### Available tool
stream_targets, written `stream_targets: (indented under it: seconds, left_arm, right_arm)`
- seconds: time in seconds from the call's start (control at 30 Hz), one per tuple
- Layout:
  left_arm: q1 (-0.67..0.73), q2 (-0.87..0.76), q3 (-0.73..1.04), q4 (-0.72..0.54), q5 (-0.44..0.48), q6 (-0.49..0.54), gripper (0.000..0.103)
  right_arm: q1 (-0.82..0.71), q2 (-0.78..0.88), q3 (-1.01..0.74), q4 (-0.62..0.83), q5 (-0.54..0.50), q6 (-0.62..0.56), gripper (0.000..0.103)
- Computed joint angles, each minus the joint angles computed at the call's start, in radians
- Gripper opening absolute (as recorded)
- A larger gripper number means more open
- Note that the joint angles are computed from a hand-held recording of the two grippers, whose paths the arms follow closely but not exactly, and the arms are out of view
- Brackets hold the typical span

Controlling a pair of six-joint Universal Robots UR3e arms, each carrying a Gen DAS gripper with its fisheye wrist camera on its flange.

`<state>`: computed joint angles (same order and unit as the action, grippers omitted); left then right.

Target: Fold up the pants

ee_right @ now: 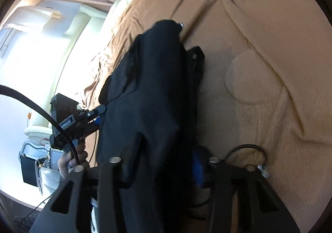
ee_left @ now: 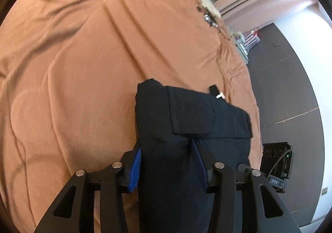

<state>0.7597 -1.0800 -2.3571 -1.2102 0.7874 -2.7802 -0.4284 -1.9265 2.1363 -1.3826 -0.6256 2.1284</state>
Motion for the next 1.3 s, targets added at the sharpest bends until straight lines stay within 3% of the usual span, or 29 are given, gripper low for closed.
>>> stream_targets:
  seconds: [0.07,0.13,0.23,0.3,0.37,0.5,0.63,0.8,0.9,0.93,1.07,1.13,1.3]
  left_arm:
    - [0.005,0.042,0.005,-0.023,-0.006,0.015,0.04]
    - [0.025,0.062,0.006,-0.068,-0.019,0.049,0.04]
    - [0.034,0.057,0.003,-0.081,-0.003,0.059,0.04]
    - [0.041,0.044,-0.003,-0.093,0.001,0.063,0.043]
    - [0.073,0.061,-0.012,-0.16,0.0,0.108,0.047]
    - [0.139,0.11,-0.024,-0.32,0.004,0.215,0.051]
    - [0.208,0.153,-0.039,-0.468,0.001,0.33,0.053]
    - [0.178,0.112,-0.048,-0.421,-0.018,0.311,0.053]
    - [0.155,0.064,-0.053,-0.367,-0.044,0.29,0.051]
    - [0.153,0.058,-0.052,-0.357,-0.047,0.283,0.046]
    - [0.185,0.115,-0.035,-0.446,-0.05,0.344,0.03]
    - [0.201,0.143,-0.018,-0.506,-0.054,0.384,0.023]
    - [0.182,0.185,-0.005,-0.514,-0.075,0.371,0.016]
  right_arm:
    - [-0.059,-0.042,-0.015,0.128,0.013,-0.124,0.025]
    - [-0.102,-0.05,-0.024,0.203,0.003,-0.188,0.025]
    - [-0.121,-0.031,-0.03,0.197,-0.03,-0.173,0.026]
    - [-0.096,0.009,-0.038,0.17,-0.036,-0.128,0.034]
    - [-0.082,0.043,-0.049,0.138,-0.057,-0.096,0.055]
    - [-0.039,0.139,-0.127,0.169,-0.068,-0.108,0.056]
    - [0.039,0.209,-0.16,0.09,-0.049,-0.05,0.056]
    - [0.09,0.298,-0.214,0.032,-0.019,-0.014,0.056]
    - [0.111,0.283,-0.182,-0.039,-0.021,0.017,0.046]
    - [0.118,0.277,-0.176,-0.057,-0.014,0.031,0.042]
    - [0.048,0.182,-0.159,0.074,-0.003,-0.093,0.024]
    - [0.047,0.138,-0.136,0.058,-0.003,-0.088,0.022]
    - [0.037,0.017,-0.108,0.086,0.006,-0.088,0.018]
